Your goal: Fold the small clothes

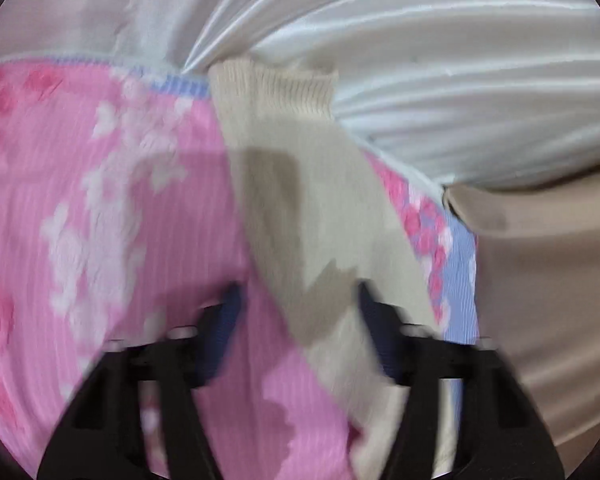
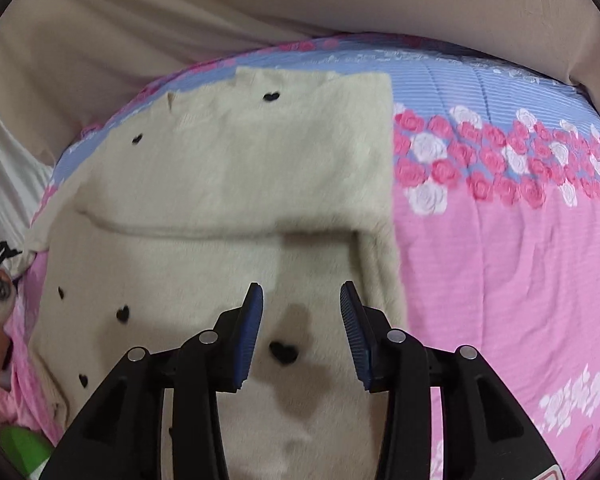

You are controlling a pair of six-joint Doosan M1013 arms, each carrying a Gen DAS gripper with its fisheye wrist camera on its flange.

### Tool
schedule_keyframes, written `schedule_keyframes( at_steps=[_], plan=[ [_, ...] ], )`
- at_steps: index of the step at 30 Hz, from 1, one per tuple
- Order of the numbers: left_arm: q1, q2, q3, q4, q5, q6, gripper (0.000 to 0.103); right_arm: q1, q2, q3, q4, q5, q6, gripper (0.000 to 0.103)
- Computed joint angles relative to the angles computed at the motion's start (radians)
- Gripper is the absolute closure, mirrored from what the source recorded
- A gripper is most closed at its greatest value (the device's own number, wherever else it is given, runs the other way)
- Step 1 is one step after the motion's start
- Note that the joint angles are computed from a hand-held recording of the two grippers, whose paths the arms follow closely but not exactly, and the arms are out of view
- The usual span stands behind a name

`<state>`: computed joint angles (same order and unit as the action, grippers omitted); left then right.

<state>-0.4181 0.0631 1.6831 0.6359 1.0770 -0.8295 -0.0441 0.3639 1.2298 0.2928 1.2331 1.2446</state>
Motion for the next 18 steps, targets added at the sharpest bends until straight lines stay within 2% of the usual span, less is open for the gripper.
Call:
schedule_keyframes(
  at_steps=[1,2,4,6,7,8,10,11,14,15,18],
  plan=[
    [0.015,0.001,0.0,-0.005,-0.033,0.025,0.096,0.004,-0.003,0.003,-0.009,0.008,0.002,0.058],
    [0.023,0.005,-0.009,0.0,-0.055,0.043,0.096,0.007,-0.006,0.006,-0.015,0.01,0.002,0.058],
    [0.011,0.028,-0.068,0.067,-0.04,0.107,0.097,0.005,-0.02,0.015,-0.009,0.004,-0.003,0.058],
    [-0.019,0.075,-0.185,0.136,-0.007,0.275,0.097,0.0,-0.03,0.02,-0.005,-0.001,0.001,0.056],
    [-0.038,0.101,-0.246,0.169,-0.016,0.362,0.097,-0.003,-0.032,0.02,0.001,-0.002,0.007,0.056],
    [-0.053,0.12,-0.29,0.19,-0.039,0.423,0.097,-0.007,-0.032,0.019,0.008,-0.001,0.014,0.056],
    [-0.091,0.175,-0.407,0.198,-0.128,0.573,0.097,-0.013,-0.03,0.013,0.018,-0.003,0.034,0.056],
    [-0.113,0.21,-0.473,0.174,-0.194,0.665,0.097,-0.016,-0.03,0.012,0.026,-0.006,0.044,0.056],
    [-0.161,0.298,-0.61,0.018,-0.297,0.918,0.096,-0.029,-0.038,0.017,0.059,-0.014,0.053,0.056],
    [-0.181,0.343,-0.67,-0.075,-0.302,1.031,0.096,-0.033,-0.041,0.021,0.063,-0.017,0.051,0.056],
    [-0.221,0.454,-0.786,-0.352,-0.241,1.275,0.09,-0.049,-0.045,0.034,0.069,-0.022,0.062,0.055]
  ],
)
